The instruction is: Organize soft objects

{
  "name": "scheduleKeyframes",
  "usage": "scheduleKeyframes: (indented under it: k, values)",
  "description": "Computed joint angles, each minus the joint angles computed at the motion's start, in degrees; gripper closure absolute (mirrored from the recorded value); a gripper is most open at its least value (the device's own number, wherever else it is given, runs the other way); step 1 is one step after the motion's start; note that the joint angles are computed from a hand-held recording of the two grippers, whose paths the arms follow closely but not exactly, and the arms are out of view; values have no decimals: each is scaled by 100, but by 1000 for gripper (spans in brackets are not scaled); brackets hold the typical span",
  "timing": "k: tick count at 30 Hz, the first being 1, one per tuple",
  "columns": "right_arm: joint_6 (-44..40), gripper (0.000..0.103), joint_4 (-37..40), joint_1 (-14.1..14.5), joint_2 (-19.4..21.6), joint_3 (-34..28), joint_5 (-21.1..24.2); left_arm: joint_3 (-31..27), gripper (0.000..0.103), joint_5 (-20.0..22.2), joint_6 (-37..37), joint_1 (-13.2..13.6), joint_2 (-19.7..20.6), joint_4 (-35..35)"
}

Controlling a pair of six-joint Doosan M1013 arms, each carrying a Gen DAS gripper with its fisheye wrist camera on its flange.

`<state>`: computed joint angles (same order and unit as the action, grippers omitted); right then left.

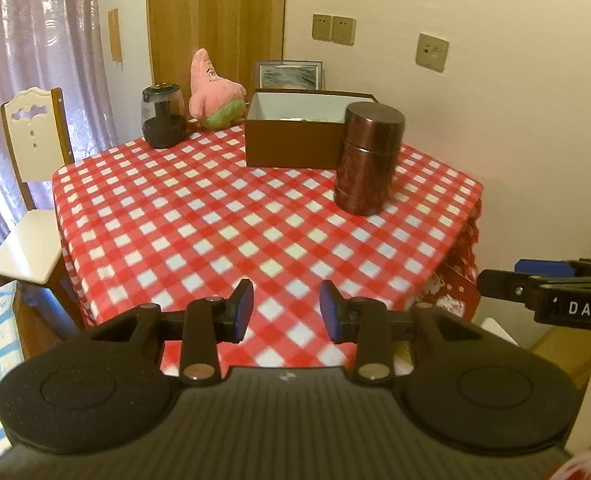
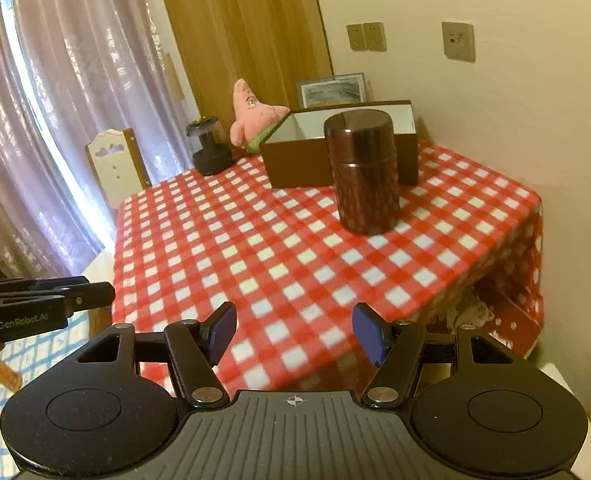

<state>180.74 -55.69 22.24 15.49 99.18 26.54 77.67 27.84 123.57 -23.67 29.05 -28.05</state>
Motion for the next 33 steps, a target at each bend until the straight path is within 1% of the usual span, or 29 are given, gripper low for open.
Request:
scheduleKeyframes:
  k: [4, 8, 14, 17, 20, 23, 30, 33]
  values:
    - [148, 39, -56, 200, -197, 219, 141, 494, 70, -119, 28, -5, -353, -53]
    - [417, 39, -272, 372, -338, 381, 244, 842, 70, -241, 94, -13, -610, -104]
    - [639, 39, -458, 569, -411, 477, 372, 1157, 70, -276, 446, 5, -844, -387]
    - [585, 39, -406, 646, -418, 469, 415, 1245, 70, -211, 495, 23, -907, -427]
    - [516, 39, -323, 715, -389, 427, 469, 1278, 70, -46, 514, 66, -938, -478]
    - [394, 39, -117, 751, -348, 375, 475, 1317, 70, 45, 467, 102, -976, -383]
    - [55, 39, 439, 847, -194, 193, 536, 1336, 70, 328, 734, 242, -1004, -494]
    - [24, 39, 517, 897, -126, 113, 566, 1344, 70, 427, 894, 298, -1007, -604]
